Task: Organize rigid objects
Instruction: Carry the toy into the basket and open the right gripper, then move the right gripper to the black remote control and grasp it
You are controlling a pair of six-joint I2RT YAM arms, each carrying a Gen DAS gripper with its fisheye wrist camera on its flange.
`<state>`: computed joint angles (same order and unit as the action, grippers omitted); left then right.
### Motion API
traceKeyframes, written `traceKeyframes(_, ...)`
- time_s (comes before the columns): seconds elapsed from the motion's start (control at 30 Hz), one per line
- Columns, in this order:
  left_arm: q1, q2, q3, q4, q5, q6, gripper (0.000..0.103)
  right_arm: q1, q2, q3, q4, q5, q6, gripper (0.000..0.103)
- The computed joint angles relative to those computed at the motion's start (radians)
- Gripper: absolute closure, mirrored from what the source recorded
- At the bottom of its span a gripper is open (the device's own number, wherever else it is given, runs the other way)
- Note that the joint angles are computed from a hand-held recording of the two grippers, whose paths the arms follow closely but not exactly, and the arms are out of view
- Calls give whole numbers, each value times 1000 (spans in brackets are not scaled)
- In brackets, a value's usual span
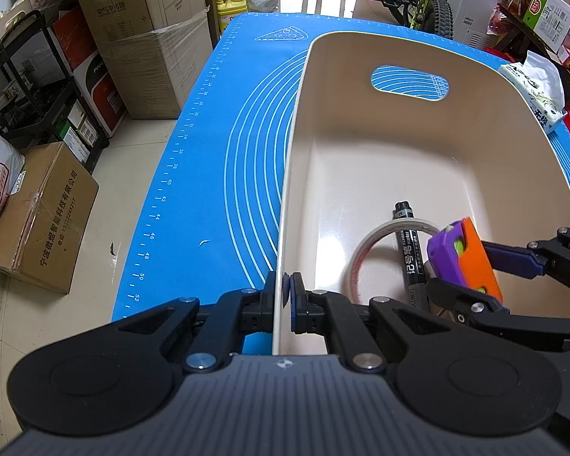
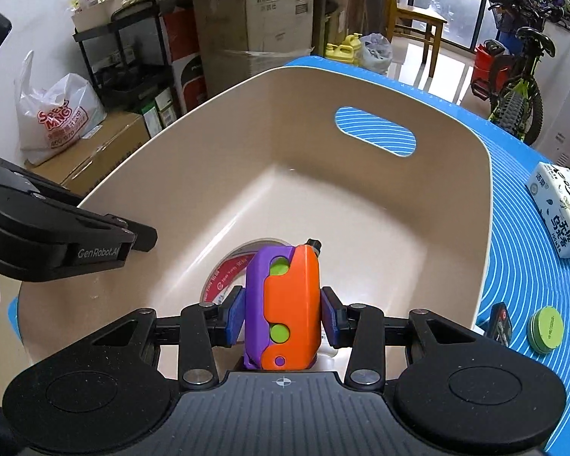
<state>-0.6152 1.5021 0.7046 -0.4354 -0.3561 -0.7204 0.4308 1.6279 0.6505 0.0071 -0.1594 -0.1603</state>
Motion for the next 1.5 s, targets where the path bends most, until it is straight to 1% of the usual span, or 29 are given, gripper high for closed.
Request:
traceKeyframes(0.03, 1, -1, 0, 1, 0, 1, 96, 5, 11, 8, -1, 4, 11, 53)
traceKeyframes(0.07, 0, -1, 0, 0, 0, 1, 96, -5, 13, 10, -5, -4, 10, 54)
traceKeyframes(0.17, 3, 2, 2, 1, 2, 3, 96, -23, -7, -7, 23, -25, 19, 52)
traceKeyframes(0.33, 5, 4, 2, 3, 2, 6, 96, -69, -59, -19, 24, -62, 12, 51)
traceKeyframes(0.4, 5, 4, 2, 3, 2, 5, 96, -98, -93, -27, 21, -86, 5, 37)
traceKeyframes(0.43, 5, 4, 2, 4, 3, 5, 96, -117, -116, -35, 23, -100, -2, 36)
traceKeyframes(0.67, 5, 3, 2, 4, 3, 4, 96, -247, -251, -37, -38, -173, -58, 34)
traceKeyframes(0.8, 5, 3, 1, 3, 2, 5, 96, -355, -285, -28, -72, -201, -99, 34)
traceKeyframes(0.97, 5, 3, 1, 5, 3, 5, 96, -495, -230, -13, -66, -211, -129, 34)
traceKeyframes(1.1, 5, 3, 1, 4, 2, 5, 96, -585, -141, -6, -53, -224, -132, 34)
traceKeyframes(1.33, 5, 6, 1, 5, 1, 7, 96, -604, 7, 7, -49, -222, -109, 34)
traceKeyframes(1.5, 5, 6, 0, 7, 1, 7, 96, -546, 78, 5, -17, -176, -97, 34)
